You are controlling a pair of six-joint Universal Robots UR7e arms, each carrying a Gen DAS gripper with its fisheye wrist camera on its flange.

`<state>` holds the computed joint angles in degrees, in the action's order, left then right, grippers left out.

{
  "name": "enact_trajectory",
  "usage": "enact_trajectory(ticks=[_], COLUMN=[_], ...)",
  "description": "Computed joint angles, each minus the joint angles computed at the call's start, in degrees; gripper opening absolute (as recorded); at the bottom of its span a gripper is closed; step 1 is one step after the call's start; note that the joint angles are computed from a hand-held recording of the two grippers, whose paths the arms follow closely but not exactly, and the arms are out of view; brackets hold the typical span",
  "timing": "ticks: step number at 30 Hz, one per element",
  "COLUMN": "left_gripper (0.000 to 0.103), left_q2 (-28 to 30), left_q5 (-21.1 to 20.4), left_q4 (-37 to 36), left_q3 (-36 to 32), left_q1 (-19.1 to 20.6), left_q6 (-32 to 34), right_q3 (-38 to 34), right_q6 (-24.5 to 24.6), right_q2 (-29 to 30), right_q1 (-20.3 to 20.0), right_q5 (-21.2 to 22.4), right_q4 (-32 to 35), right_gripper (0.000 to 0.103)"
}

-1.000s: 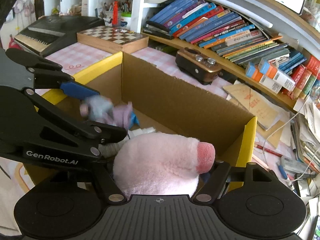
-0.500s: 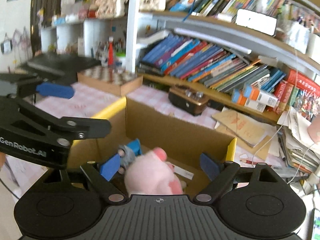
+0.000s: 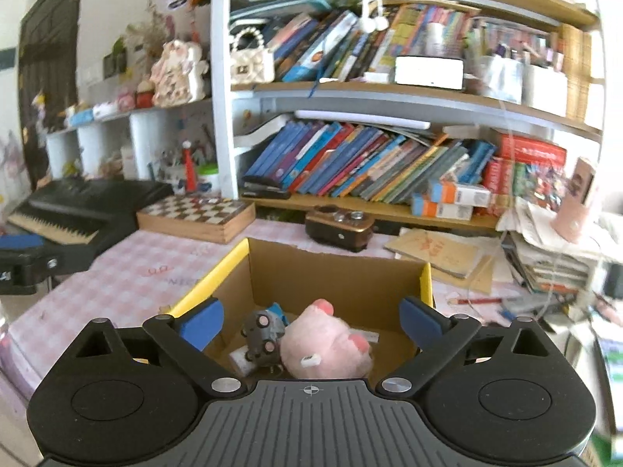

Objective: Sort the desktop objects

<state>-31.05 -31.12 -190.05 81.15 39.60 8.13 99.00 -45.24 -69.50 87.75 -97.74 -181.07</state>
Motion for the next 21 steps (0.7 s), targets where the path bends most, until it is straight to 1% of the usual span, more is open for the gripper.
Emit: enact_trajectory(ticks=[4, 7, 9, 11, 14, 19, 21], left_gripper=[0.103, 0.103, 0.103, 0.103, 0.103, 0.103, 0.103], left_q2=[-3.4, -5.0, -5.9, -7.5, -10.1, -14.5, -16.3], left_q5=[3.1, 5.5, 7.2, 8.1, 8.5, 9.2, 8.9], left_q4=[-2.3, -7.3, -8.5, -8.4, -7.4, -2.7, -0.8], left_q3=[6.0, 10.1, 12.3, 15.3, 19.8, 26.8, 29.6], left_q1=[-0.7, -1.3, -1.7, -2.2, -3.0, -4.2, -4.8], left_q6=[-2.7, -1.6, -1.3, -2.2, -4.2, -11.4, -14.5], right_q3=[4.2, 7.7, 10.0, 12.2, 15.4, 20.7, 22.6], right_q6=[2.4, 4.0, 4.8, 5.6, 6.1, 7.5, 8.2], right_q2=[-1.4, -2.4, -2.8, -3.2, -3.8, -4.7, -4.8], right_q1=[0.8, 1.5, 2.1, 2.7, 3.6, 5.1, 5.6], right_q5=[-2.3, -3.6, -4.7, -5.9, -7.6, -10.6, -11.4], right_q4=[-4.4, -7.3, -9.9, -11.9, -14.2, -17.6, -19.1], right_gripper=[0.1, 0.101, 0.101, 0.102, 0.102, 0.102, 0.102])
